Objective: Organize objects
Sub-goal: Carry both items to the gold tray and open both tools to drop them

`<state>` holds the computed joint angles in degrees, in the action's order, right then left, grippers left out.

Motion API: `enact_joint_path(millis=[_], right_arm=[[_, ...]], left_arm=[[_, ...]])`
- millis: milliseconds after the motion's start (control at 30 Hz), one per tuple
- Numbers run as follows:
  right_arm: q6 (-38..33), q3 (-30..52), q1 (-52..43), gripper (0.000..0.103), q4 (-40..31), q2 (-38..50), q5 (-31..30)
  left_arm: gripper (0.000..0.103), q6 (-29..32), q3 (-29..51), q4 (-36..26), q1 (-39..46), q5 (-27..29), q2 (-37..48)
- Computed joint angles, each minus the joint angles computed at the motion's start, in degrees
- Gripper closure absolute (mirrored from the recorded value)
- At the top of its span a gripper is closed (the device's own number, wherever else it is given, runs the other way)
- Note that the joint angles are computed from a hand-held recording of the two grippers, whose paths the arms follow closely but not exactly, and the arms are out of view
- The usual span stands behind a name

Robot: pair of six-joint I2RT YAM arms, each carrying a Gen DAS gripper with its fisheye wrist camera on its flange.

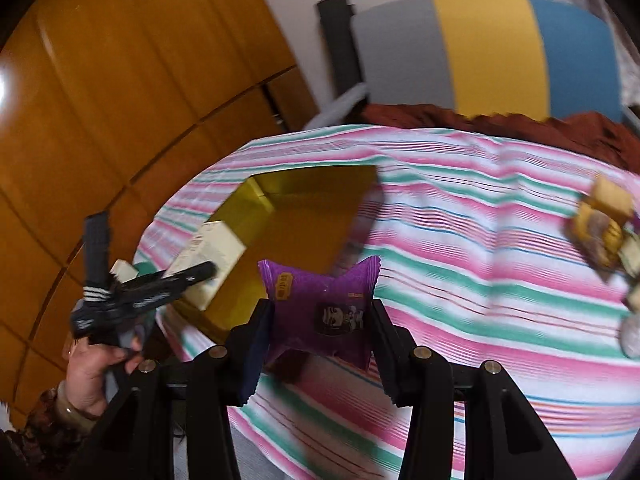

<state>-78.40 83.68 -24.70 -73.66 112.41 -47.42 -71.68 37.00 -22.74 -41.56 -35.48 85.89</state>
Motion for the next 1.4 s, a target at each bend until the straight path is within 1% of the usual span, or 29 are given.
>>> enact_joint_path(millis=[100, 233, 333, 367, 433, 500, 567, 600, 700, 767, 867, 900, 967, 1033, 1100, 1233, 1400], right_arm=[[2.0, -8.8, 4.1, 0.055, 5.6, -6.0, 0.2], [5.6, -15.6, 9.1, 0.055, 11.0, -10.0, 1.3], [8.7, -18.2, 12.0, 0.055, 15.1, -10.9, 2.3], [10.0, -19.4, 13.1, 0.055, 16.7, -11.3, 2.8], [11.7, -21.0, 14.5, 0.055, 18.9, -11.9, 3.6], [13.0, -22.1, 15.5, 0.055, 20.7, -12.1, 4.3], [14.3, -23.3, 16.7, 0.055, 22.7, -12.2, 5.0], [14.9, -23.9, 17.2, 0.055, 23.6, -12.2, 5.3], [16.9, -25.6, 19.2, 0.055, 26.3, -12.8, 6.4], [18.8, -27.2, 21.1, 0.055, 29.1, -13.3, 7.1], [21.7, -29.4, 23.8, 0.054, 32.7, -13.6, 7.9], [22.1, -29.8, 24.4, 0.051, 33.3, -13.7, 8.0], [24.0, -30.9, 25.8, 0.05, 35.1, -13.9, 8.4], [25.0, -30.9, 26.5, 0.048, 35.1, -13.7, 8.1], [25.2, -30.6, 26.3, 0.042, 34.2, -13.7, 7.5], [23.0, -30.0, 23.8, 0.039, 31.1, -15.2, 5.2], [19.8, -28.4, 19.6, 0.039, 26.9, -16.8, 2.6]], left_arm=[[0.051, 0.5, -2.2, 1.4, 2.1, 1.5, -0.2], [0.051, 1.2, -3.9, 1.9, 3.1, 2.5, -0.4], [0.05, 1.6, -4.4, 1.7, 3.8, 3.0, -0.4], [0.049, 1.7, -4.4, 1.6, 4.3, 3.4, -0.4], [0.041, 1.4, -4.5, 0.8, 4.8, 3.8, -0.8], [0.036, -0.1, -4.7, -0.8, 4.2, 2.9, -3.0], [0.035, -2.0, -4.2, -3.9, 3.3, 0.9, -5.6], [0.035, -3.5, -3.5, -6.4, 2.6, -0.9, -6.6], [0.034, -11.9, -1.2, -16.3, -0.6, -6.9, -10.1], [0.034, -17.2, -0.9, -20.9, -2.3, -9.4, -13.2], [0.034, -23.2, -0.2, -26.2, -4.7, -12.3, -16.8], [0.034, -24.9, 0.2, -27.7, -5.6, -13.2, -17.5], [0.034, -25.5, 0.8, -28.7, -6.0, -14.3, -18.5], [0.034, -26.6, 1.8, -29.9, -7.1, -15.2, -18.6], [0.034, -26.6, 2.5, -30.0, -7.9, -15.9, -18.5], [0.034, -26.6, 3.5, -29.1, -9.3, -16.5, -17.9], [0.034, -22.3, 4.2, -23.9, -9.1, -15.0, -15.5]])
